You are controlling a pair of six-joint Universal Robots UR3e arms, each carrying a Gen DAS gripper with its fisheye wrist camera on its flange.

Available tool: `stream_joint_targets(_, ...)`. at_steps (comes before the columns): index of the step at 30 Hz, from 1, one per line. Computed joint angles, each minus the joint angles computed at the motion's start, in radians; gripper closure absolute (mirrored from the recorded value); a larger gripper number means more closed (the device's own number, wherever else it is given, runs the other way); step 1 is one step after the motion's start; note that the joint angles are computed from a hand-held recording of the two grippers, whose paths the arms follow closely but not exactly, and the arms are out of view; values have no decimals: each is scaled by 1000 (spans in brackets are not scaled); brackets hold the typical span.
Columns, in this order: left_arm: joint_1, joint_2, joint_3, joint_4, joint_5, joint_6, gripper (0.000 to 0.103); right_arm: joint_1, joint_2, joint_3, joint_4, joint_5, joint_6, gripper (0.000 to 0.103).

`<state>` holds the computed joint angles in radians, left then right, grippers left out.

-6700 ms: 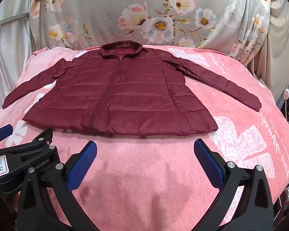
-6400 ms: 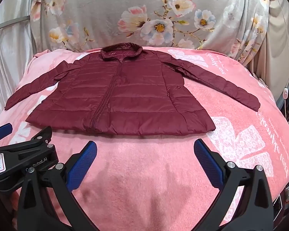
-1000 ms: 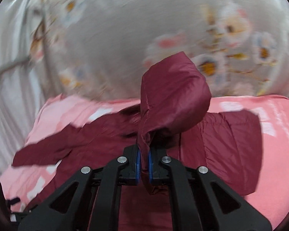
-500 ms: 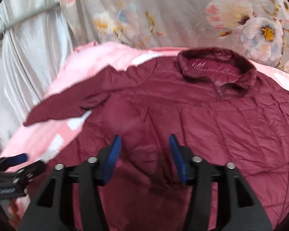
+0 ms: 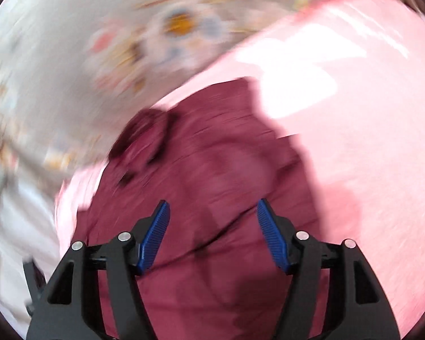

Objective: Fold large clothes

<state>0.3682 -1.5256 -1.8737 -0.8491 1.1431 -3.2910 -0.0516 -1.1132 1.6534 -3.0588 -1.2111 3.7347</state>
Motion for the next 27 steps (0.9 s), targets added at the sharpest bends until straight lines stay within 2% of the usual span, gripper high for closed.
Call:
stream_joint_targets(2,-36,-47,64,-19,24,2,55,-29,59,-67,23,38,10,40)
stream_joint_targets(3,-51,-64,88,-22,42,0,64,-36,91,-109,40,48,16,40)
stream_joint_targets(5,-87,-94,139,-19,99,-1,101,-30,160,-213,97,33,31,42)
stream_joint_targets(6,-96,-102,157,-16,114,3,101,-23,195,-266,124,20,36,49)
stream_joint_targets(8,-107,-107,178,10,141,9,103,-17,224,-318,151,9,14,75)
stream_joint_targets(9,-115,-102,180,28,167,10,103,-9,216,-312,121,-13,3,98)
stream_joint_targets(12,-110,-86,153,91,193,31,103,3,145,-176,-75,-62,-18,100)
stream_joint_targets(14,-122,-118,142,118,219,46,103,29,149,-197,-20,-138,-67,100)
stream_joint_targets(16,-148,-174,135,141,266,47,103,51,187,-262,104,-192,-108,100)
stream_joint_targets(21,-204,-213,76,264,371,61,98,55,207,-310,205,-218,-125,100)
stream_joint_targets(23,-206,-203,72,260,392,70,90,88,183,-324,256,-312,-137,95)
stream_joint_targets(24,-202,-192,69,256,398,76,89,112,160,-318,271,-376,-142,94)
stream_joint_targets(27,-185,-122,41,252,437,94,77,186,73,-242,208,-522,-181,91)
